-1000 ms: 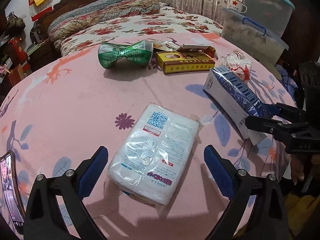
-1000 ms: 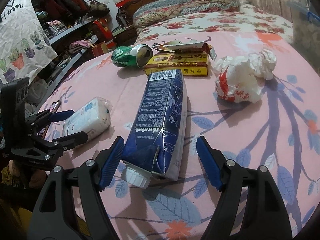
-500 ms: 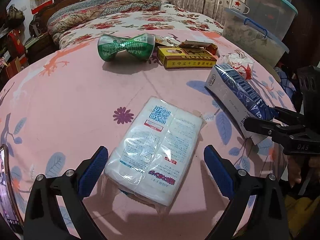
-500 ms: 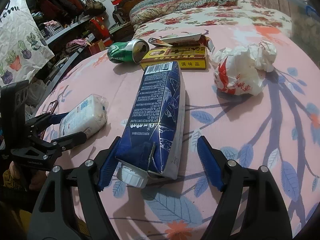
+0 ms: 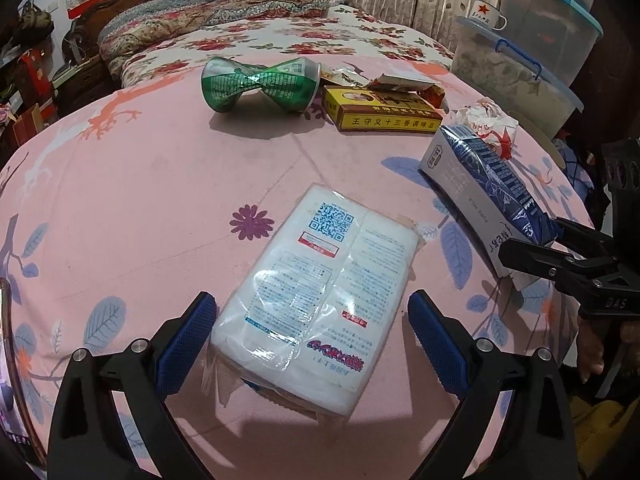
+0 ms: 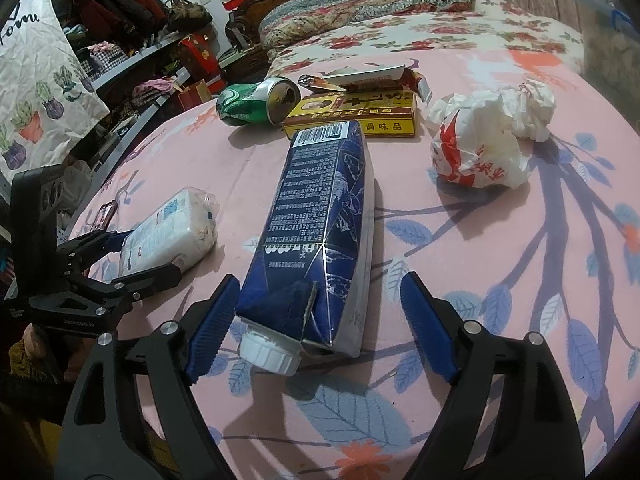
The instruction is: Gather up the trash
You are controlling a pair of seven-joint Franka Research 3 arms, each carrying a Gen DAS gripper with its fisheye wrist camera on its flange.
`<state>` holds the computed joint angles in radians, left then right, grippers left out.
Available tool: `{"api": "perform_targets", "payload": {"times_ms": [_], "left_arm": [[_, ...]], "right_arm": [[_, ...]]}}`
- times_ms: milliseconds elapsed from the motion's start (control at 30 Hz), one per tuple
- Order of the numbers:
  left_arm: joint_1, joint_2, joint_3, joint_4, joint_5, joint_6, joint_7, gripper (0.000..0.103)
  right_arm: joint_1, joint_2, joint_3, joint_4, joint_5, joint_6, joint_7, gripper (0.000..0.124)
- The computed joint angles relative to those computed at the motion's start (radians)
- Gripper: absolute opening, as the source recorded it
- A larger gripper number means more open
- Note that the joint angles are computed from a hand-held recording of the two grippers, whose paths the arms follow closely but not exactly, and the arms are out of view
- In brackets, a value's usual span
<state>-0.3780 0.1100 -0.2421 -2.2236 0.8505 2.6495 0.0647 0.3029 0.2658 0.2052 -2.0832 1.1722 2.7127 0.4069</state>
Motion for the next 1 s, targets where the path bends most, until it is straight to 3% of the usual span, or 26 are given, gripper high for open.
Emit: {"api": "perform_targets", "payload": {"times_ms": [200,367,500,700,1000], "left_arm": [[0.003,-0.002,0.0,-0.006,-0.012,0.015,0.019,0.094],[0.022,-0.02,0.006,-0.037,-0.046,0.086,0.036,0.094],[0.026,-0.023,0.006,-0.045,-0.046,0.103,0.037,0.094],[0.02,-0.019,0.006,-0.039,-0.031,0.086,0.032,0.094],[0.027,-0.028,0.007,-0.053,-0.01,0.113,0.005,0.094]], "right_arm": [[-0.021,0.002,-0.001,0.008,0.043,-0.062,-0.013,0.089],[-0.036,0.011,-0.011,0.027,0.061,-0.15,-0.02,0.099],[-0.025,0.008,-0.016,0.024,0.04,-0.141,-0.011,0.1],[-0.049,0.018,-0.024,0.042,0.064,-0.215,-0.003,0.1],[-0.049,0.013,-0.028,0.035,0.081,-0.211,-0.013,0.1]]}}
